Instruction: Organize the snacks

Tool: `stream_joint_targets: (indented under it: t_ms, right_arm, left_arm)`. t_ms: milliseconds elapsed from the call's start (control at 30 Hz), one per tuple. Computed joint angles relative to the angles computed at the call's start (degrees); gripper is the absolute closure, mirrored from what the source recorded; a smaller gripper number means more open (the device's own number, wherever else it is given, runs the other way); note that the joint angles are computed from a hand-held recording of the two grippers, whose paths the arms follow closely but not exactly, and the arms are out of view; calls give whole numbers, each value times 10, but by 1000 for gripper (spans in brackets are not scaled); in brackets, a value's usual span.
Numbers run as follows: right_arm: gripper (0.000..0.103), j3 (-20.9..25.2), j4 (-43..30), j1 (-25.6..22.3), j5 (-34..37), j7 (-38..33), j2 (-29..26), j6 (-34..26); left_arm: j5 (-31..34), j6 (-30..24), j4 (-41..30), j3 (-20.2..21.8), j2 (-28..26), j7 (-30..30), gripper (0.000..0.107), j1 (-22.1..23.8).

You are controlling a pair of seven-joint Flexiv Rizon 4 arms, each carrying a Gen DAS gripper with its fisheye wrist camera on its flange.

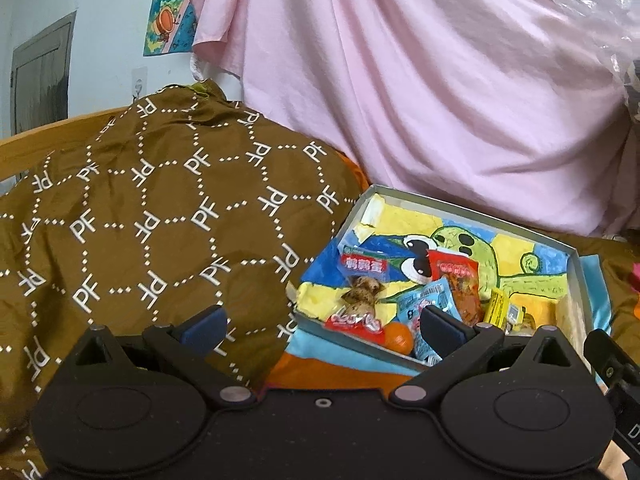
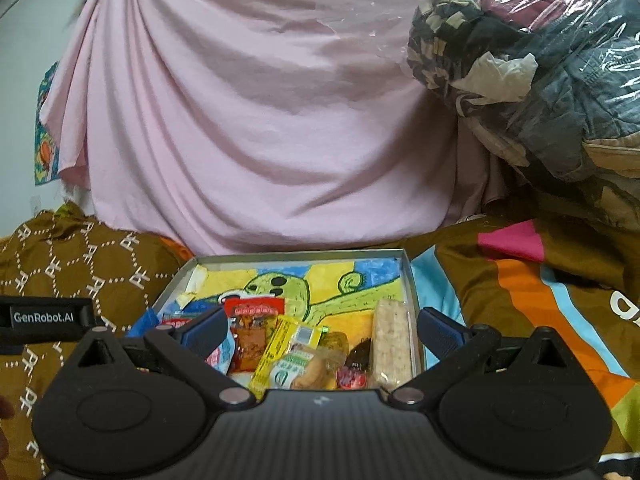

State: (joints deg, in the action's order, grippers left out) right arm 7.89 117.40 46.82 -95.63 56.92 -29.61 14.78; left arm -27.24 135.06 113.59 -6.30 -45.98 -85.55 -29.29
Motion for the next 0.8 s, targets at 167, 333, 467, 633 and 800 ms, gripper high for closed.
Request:
stream_joint_targets:
  t_ms: [167,333,467,633,800]
  right_arm:
    - [0,4,-2,9,5,-7,-1,-6]
    - [0,6,-5,18,13,-17,-4,-12]
    - [0,7,-6,21,17,-19,-6,-6]
    - [0,9,-5,26,19,-22,-6,-3]
    - [0,11,-4,33,25,-25,-7,-5]
  left_arm:
    - [13,14,21,0,5,-11,5,8]
    - [28,40,39,1,7,-15,5,13]
    - [42,57,53,-1,8,-18,5,21]
    - [53,74,73,-7,9,-33,5,32]
    - [64,93,90,-8,8,-50,5,40]
